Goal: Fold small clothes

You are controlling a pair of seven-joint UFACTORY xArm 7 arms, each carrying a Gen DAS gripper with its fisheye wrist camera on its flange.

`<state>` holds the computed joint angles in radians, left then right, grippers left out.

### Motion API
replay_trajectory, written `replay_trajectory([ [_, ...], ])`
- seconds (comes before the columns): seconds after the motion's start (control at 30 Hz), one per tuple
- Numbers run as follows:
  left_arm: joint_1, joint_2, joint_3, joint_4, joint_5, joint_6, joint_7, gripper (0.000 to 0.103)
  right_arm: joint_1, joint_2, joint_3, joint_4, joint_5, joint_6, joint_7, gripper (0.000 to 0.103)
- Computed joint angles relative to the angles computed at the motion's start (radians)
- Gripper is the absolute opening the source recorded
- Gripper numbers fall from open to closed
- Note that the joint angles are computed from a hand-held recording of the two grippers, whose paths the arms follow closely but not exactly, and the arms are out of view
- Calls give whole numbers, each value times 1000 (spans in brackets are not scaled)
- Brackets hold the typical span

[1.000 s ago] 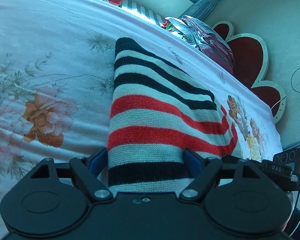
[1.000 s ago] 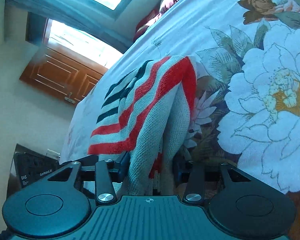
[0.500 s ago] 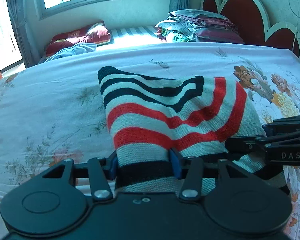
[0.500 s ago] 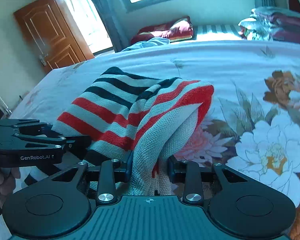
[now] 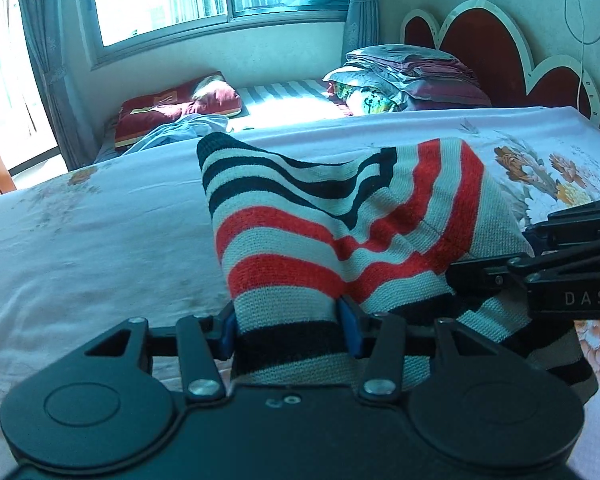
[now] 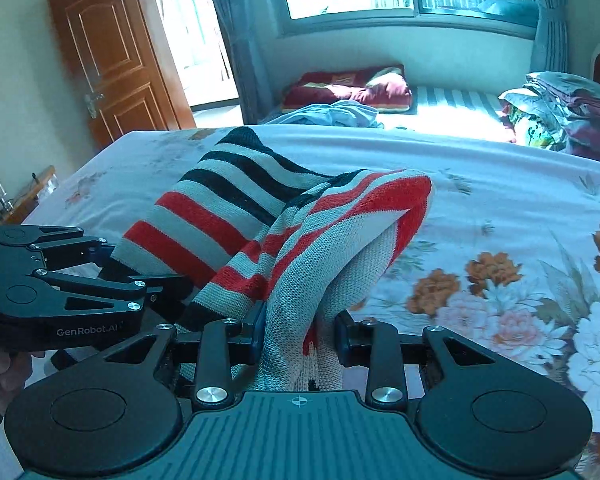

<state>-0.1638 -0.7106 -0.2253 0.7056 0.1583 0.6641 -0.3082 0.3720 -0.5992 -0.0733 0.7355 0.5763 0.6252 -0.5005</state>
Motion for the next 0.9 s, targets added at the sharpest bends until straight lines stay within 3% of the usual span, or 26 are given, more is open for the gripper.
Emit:
replay_trajectory([
  [0.17, 11, -62, 128, -58, -28, 22, 130, 48, 49, 87, 112, 36, -2, -77, 110, 33],
  [0.33, 34, -78, 218, -118, -100, 30, 241, 50, 74, 195, 174, 67, -54, -120, 212, 33],
  [0.37, 28, -83, 243, -138, -129, 6, 265, 56, 46, 217, 205, 68, -109, -127, 274, 33],
  [0.4, 31, -79, 260, -150, -149, -20, 286, 71, 35, 236, 211, 70, -130, -116, 322, 33],
  [0.43, 51, -83, 258, -162, -151, -31, 294, 78, 40, 243, 197, 58, -114, -120, 344, 33],
  [0.5, 45, -72, 288, -168, -195, -48, 329, 87, 68, 231, 153, 25, -41, -142, 334, 33],
  [0.57, 44, -66, 312, -169, -236, -50, 361, 90, 64, 227, 152, 24, -49, -143, 349, 33],
  [0.67, 49, -95, 326, -167, -276, -35, 403, 84, 53, 234, 153, 43, -74, -124, 378, 39],
  [0.73, 73, -155, 324, -186, -278, -72, 429, 69, 10, 187, 196, 32, -159, -131, 465, 40],
  [0.8, 55, -177, 353, -180, -299, -117, 474, 46, -71, 117, 279, -10, -317, -224, 579, 40],
  [0.9, -16, -102, 404, -114, -344, -120, 569, 39, -77, 160, 277, 37, -398, -292, 616, 32],
])
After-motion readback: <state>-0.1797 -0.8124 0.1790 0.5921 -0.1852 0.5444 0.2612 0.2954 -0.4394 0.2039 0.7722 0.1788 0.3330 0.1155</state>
